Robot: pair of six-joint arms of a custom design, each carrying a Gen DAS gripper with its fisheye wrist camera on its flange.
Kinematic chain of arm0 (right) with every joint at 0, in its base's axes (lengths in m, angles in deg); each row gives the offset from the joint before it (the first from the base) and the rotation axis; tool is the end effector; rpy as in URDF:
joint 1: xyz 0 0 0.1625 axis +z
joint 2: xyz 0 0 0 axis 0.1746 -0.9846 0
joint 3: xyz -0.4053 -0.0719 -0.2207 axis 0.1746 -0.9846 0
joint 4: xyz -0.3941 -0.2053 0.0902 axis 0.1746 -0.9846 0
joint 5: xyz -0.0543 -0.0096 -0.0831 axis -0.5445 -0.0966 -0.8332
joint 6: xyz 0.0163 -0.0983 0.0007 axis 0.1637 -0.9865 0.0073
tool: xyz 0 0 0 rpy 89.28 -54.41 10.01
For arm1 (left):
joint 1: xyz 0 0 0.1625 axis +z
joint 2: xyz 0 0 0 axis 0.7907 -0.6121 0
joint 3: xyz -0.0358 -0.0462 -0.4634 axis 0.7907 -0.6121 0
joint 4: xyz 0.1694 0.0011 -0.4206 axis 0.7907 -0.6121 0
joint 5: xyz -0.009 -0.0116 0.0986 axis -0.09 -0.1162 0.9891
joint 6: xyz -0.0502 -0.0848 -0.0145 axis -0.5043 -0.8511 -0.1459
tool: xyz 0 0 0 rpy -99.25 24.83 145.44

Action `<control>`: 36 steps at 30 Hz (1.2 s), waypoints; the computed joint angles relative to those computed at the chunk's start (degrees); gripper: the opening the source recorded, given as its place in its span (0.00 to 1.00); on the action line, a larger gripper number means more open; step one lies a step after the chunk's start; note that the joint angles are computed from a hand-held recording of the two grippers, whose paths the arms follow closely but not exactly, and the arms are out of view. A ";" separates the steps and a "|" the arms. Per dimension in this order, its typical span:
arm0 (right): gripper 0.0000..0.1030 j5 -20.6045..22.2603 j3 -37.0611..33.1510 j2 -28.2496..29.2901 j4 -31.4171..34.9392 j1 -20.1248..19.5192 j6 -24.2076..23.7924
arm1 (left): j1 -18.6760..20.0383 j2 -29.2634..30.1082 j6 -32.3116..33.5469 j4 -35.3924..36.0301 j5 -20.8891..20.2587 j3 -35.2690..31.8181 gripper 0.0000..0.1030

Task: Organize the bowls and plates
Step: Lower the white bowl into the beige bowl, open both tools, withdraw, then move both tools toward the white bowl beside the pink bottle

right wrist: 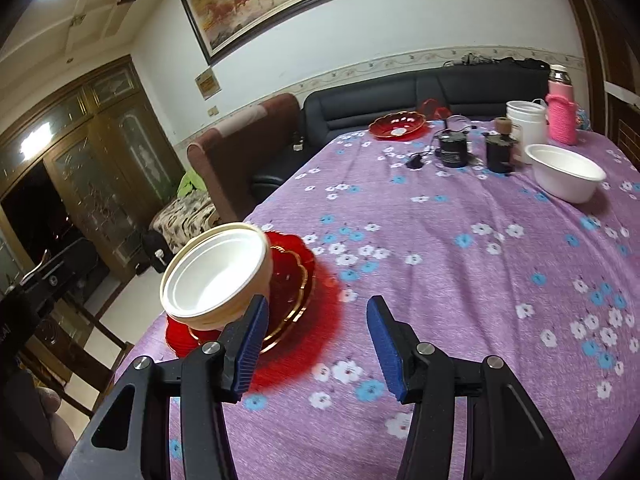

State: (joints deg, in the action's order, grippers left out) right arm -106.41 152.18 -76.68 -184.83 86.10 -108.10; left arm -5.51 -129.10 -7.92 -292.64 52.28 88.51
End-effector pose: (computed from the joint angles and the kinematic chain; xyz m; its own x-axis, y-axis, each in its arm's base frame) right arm 0.1744 -0.6247 0.1461 -0.8984 -0.1023 0.4272 -0.3980 0.6011 -0.6930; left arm -0.2627 -0.5987 0.1648 -0.7095 -0.0385 -0.7036 0.6170 0.4485 -0.6467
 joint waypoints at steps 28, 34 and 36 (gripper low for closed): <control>0.57 -1.19 2.90 -3.32 -1.65 -3.84 0.62 | -1.26 3.52 -5.65 16.51 -0.16 -1.48 0.95; 0.57 -1.73 3.31 -4.64 -1.91 -4.76 0.77 | -1.83 4.77 -4.13 17.46 -0.45 -2.33 0.95; 0.57 -2.11 3.26 -5.15 -1.87 -5.14 0.90 | -2.04 4.92 -3.72 18.14 -0.59 -2.45 0.95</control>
